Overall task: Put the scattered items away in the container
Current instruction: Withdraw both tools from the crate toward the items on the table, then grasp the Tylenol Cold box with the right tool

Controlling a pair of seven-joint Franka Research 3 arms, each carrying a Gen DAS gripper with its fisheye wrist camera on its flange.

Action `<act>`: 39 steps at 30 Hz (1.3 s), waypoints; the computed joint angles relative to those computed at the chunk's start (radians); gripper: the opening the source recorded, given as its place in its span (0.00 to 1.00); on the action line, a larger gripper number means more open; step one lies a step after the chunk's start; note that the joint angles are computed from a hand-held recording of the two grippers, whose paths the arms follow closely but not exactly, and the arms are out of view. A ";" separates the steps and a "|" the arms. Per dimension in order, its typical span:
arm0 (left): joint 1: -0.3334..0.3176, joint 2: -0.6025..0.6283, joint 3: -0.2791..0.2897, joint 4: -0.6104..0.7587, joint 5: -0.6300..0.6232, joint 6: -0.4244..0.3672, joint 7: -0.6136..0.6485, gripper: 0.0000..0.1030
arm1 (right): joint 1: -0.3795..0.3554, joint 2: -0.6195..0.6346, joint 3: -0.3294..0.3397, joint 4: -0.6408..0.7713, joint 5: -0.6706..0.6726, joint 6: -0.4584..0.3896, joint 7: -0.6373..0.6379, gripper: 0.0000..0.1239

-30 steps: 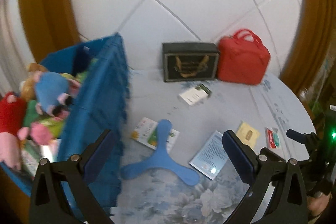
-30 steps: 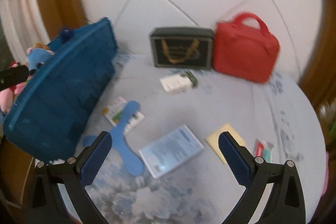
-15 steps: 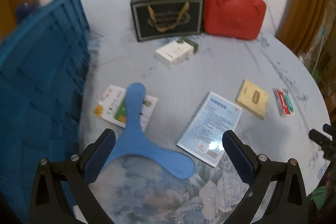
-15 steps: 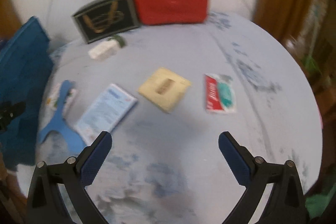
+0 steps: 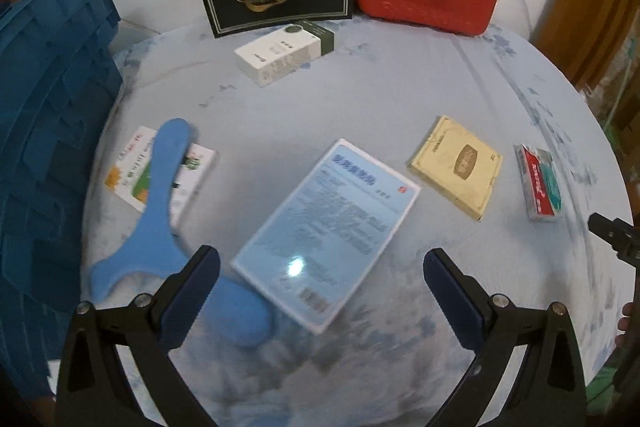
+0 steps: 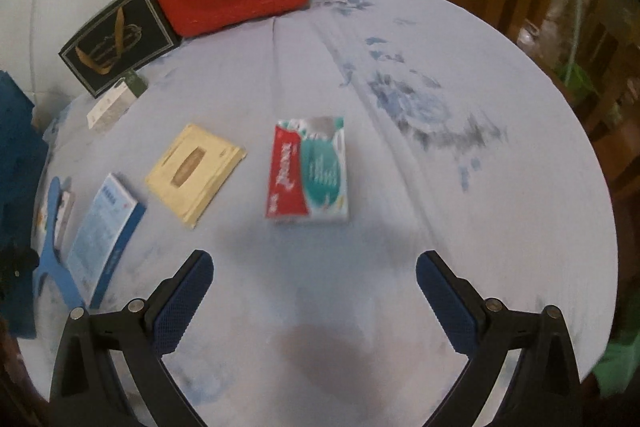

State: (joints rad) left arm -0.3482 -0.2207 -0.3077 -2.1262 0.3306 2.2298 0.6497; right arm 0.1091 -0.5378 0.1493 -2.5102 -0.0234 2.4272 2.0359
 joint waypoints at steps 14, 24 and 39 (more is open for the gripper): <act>-0.042 0.215 -0.007 0.172 0.026 -0.029 -0.096 1.00 | 0.009 0.252 -0.041 0.120 -0.016 0.053 -0.047 0.83; -0.048 0.345 0.011 0.275 0.009 0.015 0.065 1.00 | 0.032 0.352 -0.038 0.169 -0.149 0.047 0.061 0.58; -0.089 0.640 0.024 0.575 -0.034 0.037 0.352 1.00 | 0.014 0.284 -0.086 0.106 -0.063 0.053 -0.038 0.58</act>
